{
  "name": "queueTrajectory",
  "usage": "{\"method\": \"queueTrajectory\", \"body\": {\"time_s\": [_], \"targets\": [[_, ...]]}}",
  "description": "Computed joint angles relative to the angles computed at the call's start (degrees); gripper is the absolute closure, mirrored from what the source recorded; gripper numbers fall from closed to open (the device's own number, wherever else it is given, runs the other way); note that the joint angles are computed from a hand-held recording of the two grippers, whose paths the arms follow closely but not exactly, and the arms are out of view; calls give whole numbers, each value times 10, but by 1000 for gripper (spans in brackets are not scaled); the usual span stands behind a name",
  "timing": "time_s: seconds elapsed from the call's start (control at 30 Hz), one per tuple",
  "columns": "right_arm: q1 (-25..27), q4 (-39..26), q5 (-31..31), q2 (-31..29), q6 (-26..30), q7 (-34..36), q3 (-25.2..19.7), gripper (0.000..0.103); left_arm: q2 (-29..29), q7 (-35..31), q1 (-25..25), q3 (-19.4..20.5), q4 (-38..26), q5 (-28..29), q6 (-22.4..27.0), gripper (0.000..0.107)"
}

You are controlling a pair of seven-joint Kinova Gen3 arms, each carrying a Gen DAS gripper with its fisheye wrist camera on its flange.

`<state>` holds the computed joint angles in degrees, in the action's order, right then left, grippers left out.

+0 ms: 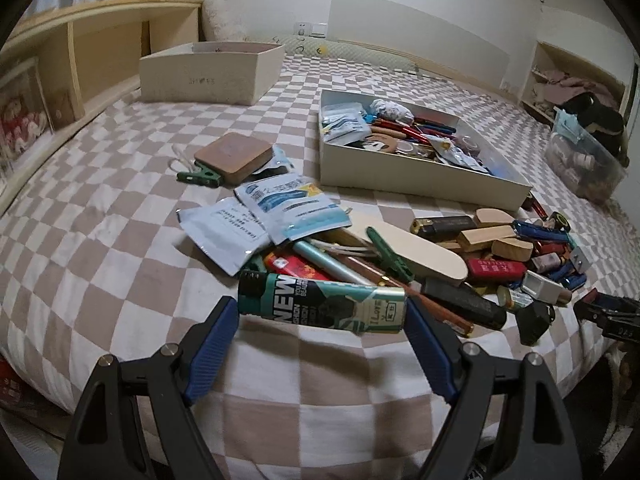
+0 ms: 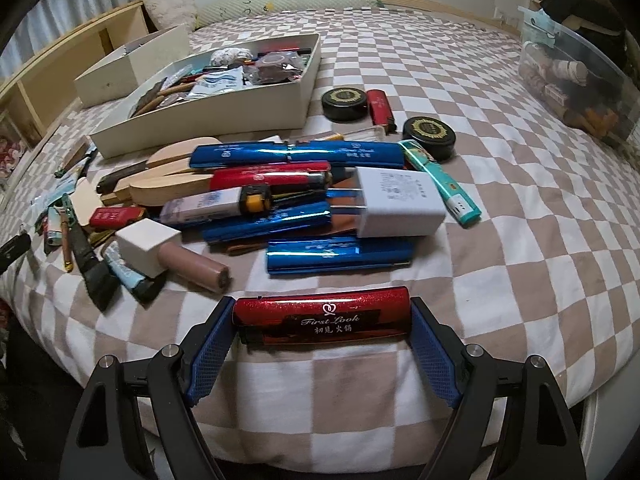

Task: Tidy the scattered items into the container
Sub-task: 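Carry the spray can with the left tool while the right carries the red case to the tray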

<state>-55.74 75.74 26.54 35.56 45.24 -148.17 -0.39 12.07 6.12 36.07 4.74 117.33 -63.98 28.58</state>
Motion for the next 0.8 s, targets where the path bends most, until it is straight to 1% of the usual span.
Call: {"method": "queueTrajectory", "body": {"time_s": [0.1, 0.17, 0.27, 0.37, 0.43, 0.53, 0.8], "targets": [[5, -1, -16, -1, -17, -5, -9, 19, 5, -19, 4, 8, -13, 15, 16, 24], [-2, -13, -17, 6, -11, -4, -8, 19, 11, -46, 7, 15, -26, 38, 29, 24], [-17, -37, -10, 17, 11, 7, -5, 19, 18, -67, 16, 15, -38, 57, 40, 24], [-20, -38, -13, 13, 2, 10, -7, 19, 22, -75, 29, 13, -46, 65, 46, 24], [-28, -44, -7, 13, 4, 12, -4, 19, 23, -78, 38, 11, -51, 65, 53, 24], [-46, -58, 11, 18, 21, 16, 4, 19, 24, -90, 41, 11, -59, 72, 57, 24], [-50, -80, 15, 17, 25, 30, 0, 19, 21, -87, 53, 10, -75, 64, 64, 24]]}}
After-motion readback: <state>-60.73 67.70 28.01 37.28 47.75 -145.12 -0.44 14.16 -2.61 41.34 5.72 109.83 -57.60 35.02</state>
